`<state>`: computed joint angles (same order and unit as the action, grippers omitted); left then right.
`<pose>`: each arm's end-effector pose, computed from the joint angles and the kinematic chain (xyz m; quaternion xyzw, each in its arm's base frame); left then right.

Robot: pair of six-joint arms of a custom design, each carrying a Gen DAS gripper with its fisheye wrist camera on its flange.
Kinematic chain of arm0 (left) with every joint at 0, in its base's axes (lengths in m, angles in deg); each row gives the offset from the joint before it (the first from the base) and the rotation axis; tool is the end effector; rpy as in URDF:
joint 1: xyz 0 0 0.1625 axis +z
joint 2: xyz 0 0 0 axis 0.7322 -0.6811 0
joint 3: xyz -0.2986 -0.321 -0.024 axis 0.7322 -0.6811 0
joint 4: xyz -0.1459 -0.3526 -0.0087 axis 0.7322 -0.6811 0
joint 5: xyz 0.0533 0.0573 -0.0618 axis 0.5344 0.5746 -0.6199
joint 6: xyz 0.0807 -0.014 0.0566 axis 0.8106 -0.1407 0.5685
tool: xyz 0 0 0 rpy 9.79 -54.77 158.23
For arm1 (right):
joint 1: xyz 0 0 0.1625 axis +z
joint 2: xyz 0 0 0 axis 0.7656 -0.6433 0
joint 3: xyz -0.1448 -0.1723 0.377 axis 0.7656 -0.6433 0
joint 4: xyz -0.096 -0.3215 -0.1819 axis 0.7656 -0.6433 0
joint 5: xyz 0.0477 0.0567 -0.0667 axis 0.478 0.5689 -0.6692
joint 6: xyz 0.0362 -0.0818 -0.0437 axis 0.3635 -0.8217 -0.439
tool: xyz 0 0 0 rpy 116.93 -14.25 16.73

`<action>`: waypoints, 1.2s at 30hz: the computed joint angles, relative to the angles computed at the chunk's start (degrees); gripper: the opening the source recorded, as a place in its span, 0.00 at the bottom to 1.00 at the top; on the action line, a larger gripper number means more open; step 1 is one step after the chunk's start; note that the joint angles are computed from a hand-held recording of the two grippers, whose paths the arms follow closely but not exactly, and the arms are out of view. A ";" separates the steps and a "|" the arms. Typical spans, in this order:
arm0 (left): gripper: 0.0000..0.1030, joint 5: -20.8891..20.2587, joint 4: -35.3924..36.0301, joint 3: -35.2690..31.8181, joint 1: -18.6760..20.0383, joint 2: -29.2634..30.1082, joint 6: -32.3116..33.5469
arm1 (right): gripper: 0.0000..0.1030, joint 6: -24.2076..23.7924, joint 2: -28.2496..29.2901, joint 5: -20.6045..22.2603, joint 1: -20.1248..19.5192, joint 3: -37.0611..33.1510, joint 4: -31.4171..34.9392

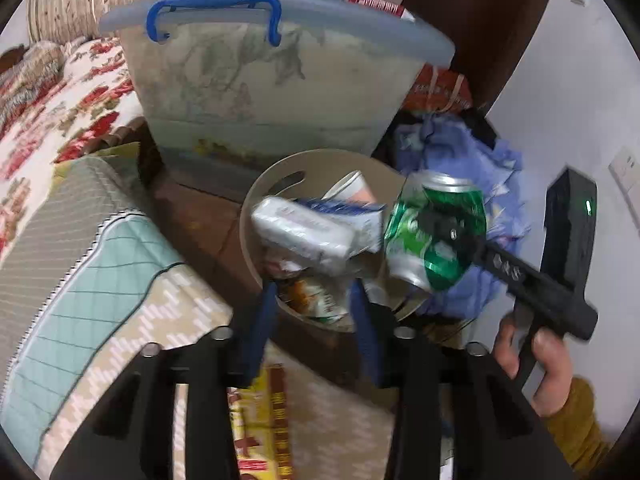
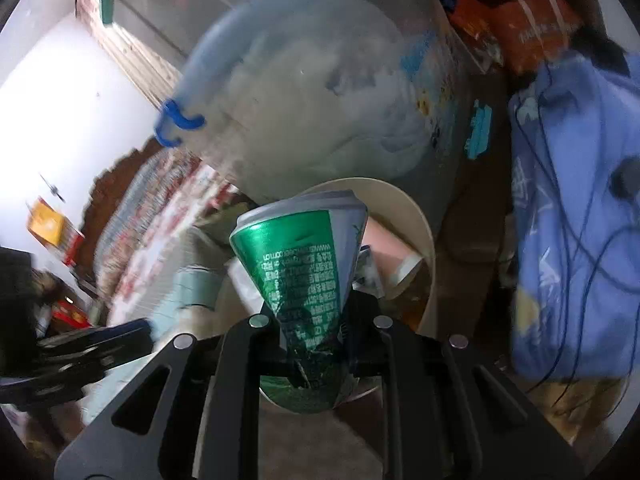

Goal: Collect trash

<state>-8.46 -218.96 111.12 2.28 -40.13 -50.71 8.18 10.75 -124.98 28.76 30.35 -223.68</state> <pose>-0.2247 -0.5543 0.0158 0.2464 0.9197 -0.1731 0.2520 0.0263 -0.5608 0.1505 0.0565 -0.9235 0.3697 0.0855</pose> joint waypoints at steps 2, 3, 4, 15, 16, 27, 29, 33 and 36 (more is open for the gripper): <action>0.83 7.06 -0.97 3.58 -1.67 -0.98 -0.71 | 0.19 -0.77 0.23 0.64 -0.33 -0.79 0.87; 0.91 12.38 -2.28 6.38 -3.08 -1.20 -1.02 | 0.19 -1.67 0.54 0.50 -0.25 -0.92 0.46; 0.92 15.40 -2.74 8.15 -3.83 -1.38 -1.28 | 0.19 -2.68 1.11 0.20 -0.23 -1.03 -0.28; 0.54 12.06 5.56 10.48 -1.98 -1.61 -7.06 | 0.18 -12.68 5.91 -8.69 2.83 -4.35 -0.48; 0.54 12.54 4.48 9.90 -2.17 -1.53 -5.71 | 0.19 -12.74 5.60 -8.17 2.72 -4.17 -0.29; 0.55 4.61 2.67 -11.93 0.48 8.31 4.06 | 0.77 -10.92 2.60 1.68 -0.41 0.76 -10.49; 0.56 3.60 3.50 -14.83 1.40 10.45 3.52 | 0.77 -9.70 2.53 1.74 -0.83 0.79 -12.38; 0.86 5.60 5.33 -18.82 1.91 13.74 3.58 | 0.77 -5.43 1.43 5.04 -2.82 2.43 -15.54; 0.86 4.91 5.06 -18.98 2.35 13.30 3.52 | 0.77 -3.65 1.08 6.90 -4.00 4.45 -18.83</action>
<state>-3.55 -213.89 92.14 4.63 -26.83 -47.18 4.53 11.83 -118.07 24.76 34.80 -242.52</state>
